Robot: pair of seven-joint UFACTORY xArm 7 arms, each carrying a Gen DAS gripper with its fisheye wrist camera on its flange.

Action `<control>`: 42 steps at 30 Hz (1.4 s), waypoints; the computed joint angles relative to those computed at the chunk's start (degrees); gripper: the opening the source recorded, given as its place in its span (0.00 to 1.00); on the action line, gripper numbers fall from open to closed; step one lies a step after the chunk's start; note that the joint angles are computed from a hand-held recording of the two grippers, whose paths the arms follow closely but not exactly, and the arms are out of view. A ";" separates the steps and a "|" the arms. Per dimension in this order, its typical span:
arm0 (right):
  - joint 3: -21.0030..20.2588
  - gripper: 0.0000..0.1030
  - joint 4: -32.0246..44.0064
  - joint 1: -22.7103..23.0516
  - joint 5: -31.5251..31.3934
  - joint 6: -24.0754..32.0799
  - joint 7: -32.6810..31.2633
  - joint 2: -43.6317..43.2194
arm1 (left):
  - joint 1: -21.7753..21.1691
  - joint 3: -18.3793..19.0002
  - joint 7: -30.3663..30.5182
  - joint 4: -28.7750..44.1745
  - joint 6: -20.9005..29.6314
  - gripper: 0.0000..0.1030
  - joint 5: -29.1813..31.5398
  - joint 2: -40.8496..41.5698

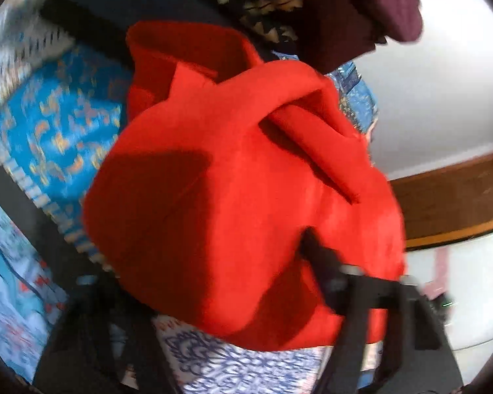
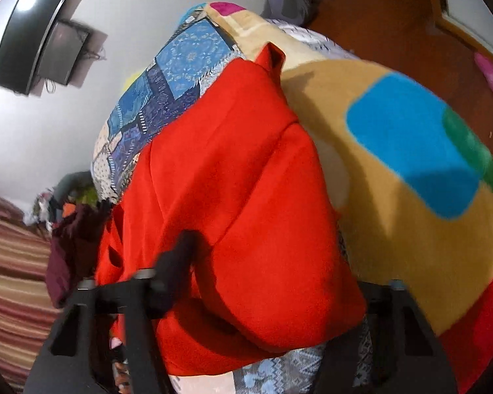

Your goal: Fold large clothes

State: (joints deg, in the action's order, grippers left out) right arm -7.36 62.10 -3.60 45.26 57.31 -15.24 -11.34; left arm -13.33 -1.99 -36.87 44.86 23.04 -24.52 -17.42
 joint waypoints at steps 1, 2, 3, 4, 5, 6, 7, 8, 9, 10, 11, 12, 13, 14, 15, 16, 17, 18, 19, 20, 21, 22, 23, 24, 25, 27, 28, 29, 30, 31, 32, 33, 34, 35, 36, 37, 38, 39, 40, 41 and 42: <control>0.06 0.20 -0.02 -0.09 -0.70 -0.16 -0.30 -0.26 | 0.47 -0.55 -0.27 0.54 0.70 0.29 1.61 0.15; -0.14 0.16 -0.03 -0.08 -0.75 0.12 -1.25 -0.61 | 0.22 -0.63 0.17 0.87 0.87 0.22 1.87 0.16; -0.52 0.14 -0.37 -0.10 -0.08 0.21 -2.32 -1.35 | 0.22 -1.02 0.10 1.26 1.24 0.21 2.60 0.01; -0.91 0.12 -0.48 -0.17 0.29 0.26 -3.25 -1.69 | 0.88 -2.00 -0.83 1.95 2.39 0.16 4.93 -0.29; -1.21 0.11 -0.64 -0.25 0.35 0.25 -4.45 -2.50 | 1.26 -2.39 -1.30 1.90 3.45 0.14 6.44 -1.36; -1.56 0.11 -0.83 -0.28 0.55 0.42 -5.40 -3.40 | 1.87 -3.47 -2.28 2.53 4.71 0.13 9.02 -2.15; -2.13 0.10 -0.75 -0.30 0.64 1.22 -6.57 -4.29 | 1.67 -3.60 -2.18 2.37 5.47 0.12 9.87 -3.35; -2.28 0.09 -0.33 -0.17 0.57 1.40 -7.14 -4.63 | 0.94 -3.38 -1.33 2.39 5.90 0.11 9.89 -4.43; -2.70 0.09 -0.47 -0.33 0.04 1.93 -8.09 -5.90 | -0.03 -2.94 0.02 1.80 6.05 0.11 9.44 -6.00; -2.89 0.09 -0.47 -0.20 -0.22 2.21 -8.57 -6.51 | -0.43 -2.74 0.78 1.36 6.61 0.10 9.50 -7.26; -3.42 0.09 -0.75 -0.22 -0.70 3.11 -9.59 -7.82 | -0.69 -2.76 1.43 0.67 7.55 0.10 9.89 -8.86; -3.57 0.09 -1.18 -0.19 -1.45 3.39 -10.16 -8.95 | -0.90 -3.11 1.70 0.22 8.88 0.09 10.45 -10.65; -3.67 0.09 -1.76 -0.17 -2.51 3.58 -10.78 -10.23 | -1.15 -3.42 1.86 -0.41 10.10 0.09 10.84 -12.54; -3.75 0.09 -2.67 -0.17 -3.85 3.73 -11.53 -11.91 | -1.47 -3.28 2.24 -1.06 10.70 0.09 10.77 -13.80; -4.09 0.09 -3.59 -0.07 -4.88 4.17 -12.21 -13.41 | -1.81 -3.36 2.31 -1.88 11.94 0.09 10.73 -15.75; -4.40 0.09 -4.25 0.10 -5.76 4.63 -12.51 -14.42 | -2.07 -3.44 2.30 -2.70 13.26 0.09 10.70 -17.56; -4.87 0.09 -5.23 0.11 -6.74 5.47 -12.79 -15.77 | -2.45 -2.77 3.28 -3.26 14.28 0.09 10.55 -18.59; -5.34 0.09 -6.14 0.11 -7.63 6.19 -13.03 -16.90 | -2.64 -1.92 4.64 -5.24 15.11 0.09 10.49 -20.71; -5.50 0.09 -7.20 -0.05 -9.07 6.68 -13.31 -18.06 | -2.37 -1.74 5.30 -6.10 16.23 0.11 10.83 -21.72; -5.26 0.09 -7.92 -0.11 -10.38 6.54 -13.23 -18.77 | -1.96 -2.70 4.72 -7.28 17.69 0.14 11.34 -23.09; -5.29 0.10 -9.25 -0.26 -11.45 6.16 -13.45 -19.88 | -1.35 -3.58 4.02 -8.30 19.63 0.15 12.19 -24.31; -5.43 0.11 -10.58 -0.42 -12.44 5.93 -13.53 -20.83 | -0.71 -4.27 3.47 -8.27 20.95 0.22 13.12 -24.39; -5.47 0.12 -11.06 -0.35 -13.19 6.03 -13.18 -21.09 | 0.43 -5.83 2.29 -8.56 22.97 0.28 15.05 -24.90; -5.64 0.12 -11.80 -0.42 -14.00 6.23 -12.91 -21.37 | 1.12 -6.84 1.45 -8.82 23.97 0.31 16.49 -25.19; -5.70 0.14 -12.16 -0.46 -14.54 6.29 -12.43 -21.51 | 1.51 -7.52 0.71 -9.35 24.54 0.34 17.53 -25.82; -5.38 0.20 -12.65 -0.67 -16.06 6.24 -11.44 -21.96 | 1.63 -8.14 -0.66 -10.18 26.02 0.38 18.69 -27.85; -4.82 0.24 -12.97 -0.89 -17.42 5.69 -11.11 -22.30 | 1.74 -8.23 -1.13 -10.39 26.96 0.43 19.27 -28.84; -4.36 0.27 -13.11 -1.10 -18.89 5.41 -10.80 -22.81 | 2.33 -8.61 -1.75 -10.25 28.04 0.48 20.34 -29.42; -3.80 0.31 -13.17 -1.30 -20.59 5.15 -10.45 -23.22 | 3.42 -9.44 -2.61 -9.75 29.60 0.49 22.13 -29.84; -2.95 0.34 -12.93 -1.50 -22.81 4.77 -10.17 -23.33 | 3.95 -9.85 -3.08 -9.57 30.95 0.50 23.42 -30.54; -2.39 0.37 -13.02 -1.75 -24.68 4.50 -9.75 -23.80 | 4.61 -10.02 -3.24 -8.87 32.35 0.50 24.81 -30.87; -0.74 0.42 -13.16 -2.54 -27.68 2.93 -8.52 -24.29 | 4.79 -9.92 -3.25 -8.35 33.18 0.50 25.49 -31.18; 0.08 0.45 -13.90 -2.99 -29.76 1.28 -7.69 -25.31 | 5.09 -9.75 -3.20 -7.85 33.75 0.50 26.17 -31.41; 1.34 0.46 -14.67 -3.63 -32.51 -1.52 -6.94 -26.44 | 5.56 -9.77 -3.26 -7.23 34.00 0.50 26.94 -31.32; 2.07 0.46 -15.14 -3.66 -34.45 -4.00 -6.54 -27.24 | 5.88 -9.69 -3.14 -6.70 34.09 0.50 27.57 -31.24; 2.36 0.46 -15.22 -3.39 -35.71 -5.99 -6.17 -27.76 | 6.15 -9.66 -3.00 -6.16 34.12 0.50 28.14 -31.24; 1.89 0.47 -15.07 -2.88 -36.25 -7.01 -6.06 -28.10 | 6.49 -9.64 -2.81 -5.52 33.70 0.50 28.74 -30.89; 1.37 0.49 -14.44 -2.07 -36.15 -7.62 -5.90 -28.04 | 6.69 -9.43 -2.32 -4.62 33.06 0.51 29.22 -30.33; 0.53 0.53 -13.54 -0.69 -35.25 -7.71 -6.15 -27.81 | 6.77 -9.47 -2.13 -4.15 32.55 0.54 29.41 -29.73; -0.25 0.54 -12.96 0.69 -34.24 -7.60 -6.61 -27.70 | 6.87 -9.54 -1.73 -3.32 31.90 0.58 29.77 -28.73; -0.82 0.55 -12.40 2.00 -33.20 -7.61 -7.10 -27.40 | 7.07 -9.88 -1.29 -2.33 31.22 0.60 30.43 -27.40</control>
